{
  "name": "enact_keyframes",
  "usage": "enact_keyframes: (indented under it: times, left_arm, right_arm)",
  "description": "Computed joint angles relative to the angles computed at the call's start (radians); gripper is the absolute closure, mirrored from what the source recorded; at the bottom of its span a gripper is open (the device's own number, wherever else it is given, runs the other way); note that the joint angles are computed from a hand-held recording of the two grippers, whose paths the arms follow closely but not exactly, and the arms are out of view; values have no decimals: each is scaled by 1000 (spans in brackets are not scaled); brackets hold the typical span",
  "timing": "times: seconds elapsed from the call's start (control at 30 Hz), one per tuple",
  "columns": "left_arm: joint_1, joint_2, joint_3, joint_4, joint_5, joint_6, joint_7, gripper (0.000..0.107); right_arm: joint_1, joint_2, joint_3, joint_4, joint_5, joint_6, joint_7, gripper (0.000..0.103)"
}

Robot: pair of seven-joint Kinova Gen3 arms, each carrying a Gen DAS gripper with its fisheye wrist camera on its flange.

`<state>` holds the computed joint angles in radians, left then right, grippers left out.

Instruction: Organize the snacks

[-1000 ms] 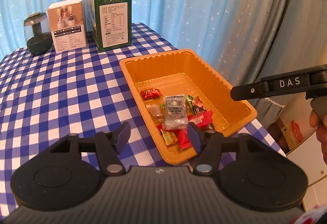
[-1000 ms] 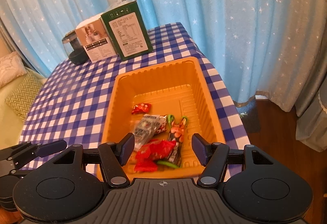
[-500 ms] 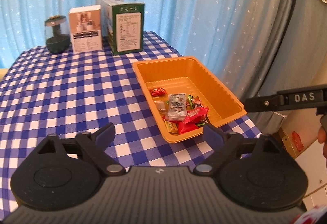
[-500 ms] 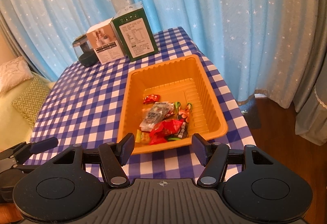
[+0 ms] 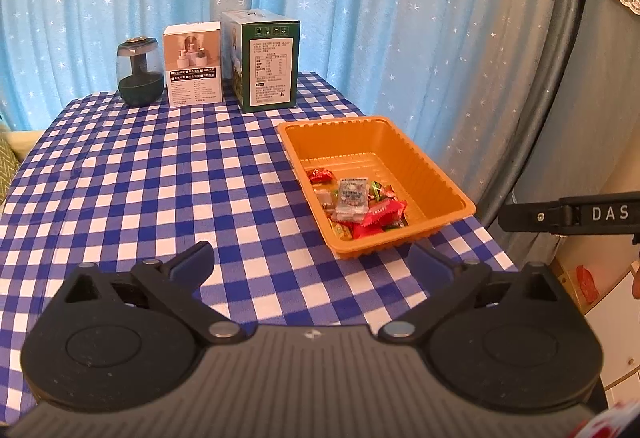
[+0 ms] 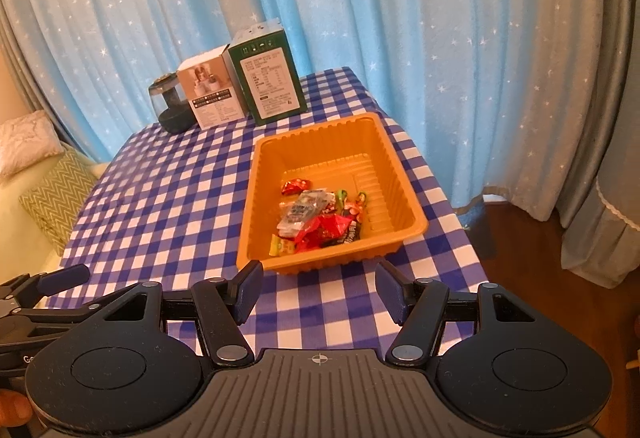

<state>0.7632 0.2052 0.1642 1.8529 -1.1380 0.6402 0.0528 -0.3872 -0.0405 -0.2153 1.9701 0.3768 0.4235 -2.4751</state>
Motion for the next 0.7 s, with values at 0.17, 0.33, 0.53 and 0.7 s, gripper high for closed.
enact_keyframes:
  times: [0.17, 0.33, 0.53, 0.7]
  left_arm:
    - [15, -27, 20, 21, 14, 27, 28, 5]
    - [33, -39, 51, 18, 24, 96, 43, 5]
    - [49, -57, 82, 10, 60, 159, 58, 5]
    - [54, -72, 102, 8, 84, 185, 60, 5]
  right_arm:
    - [-3, -36, -43, 22, 82, 39, -95, 40]
    - [0, -74, -95, 47, 170, 78, -191, 39]
    - [2, -115, -128, 76, 175, 102, -221, 37]
    - [11, -142, -160, 89, 168, 120, -235, 36]
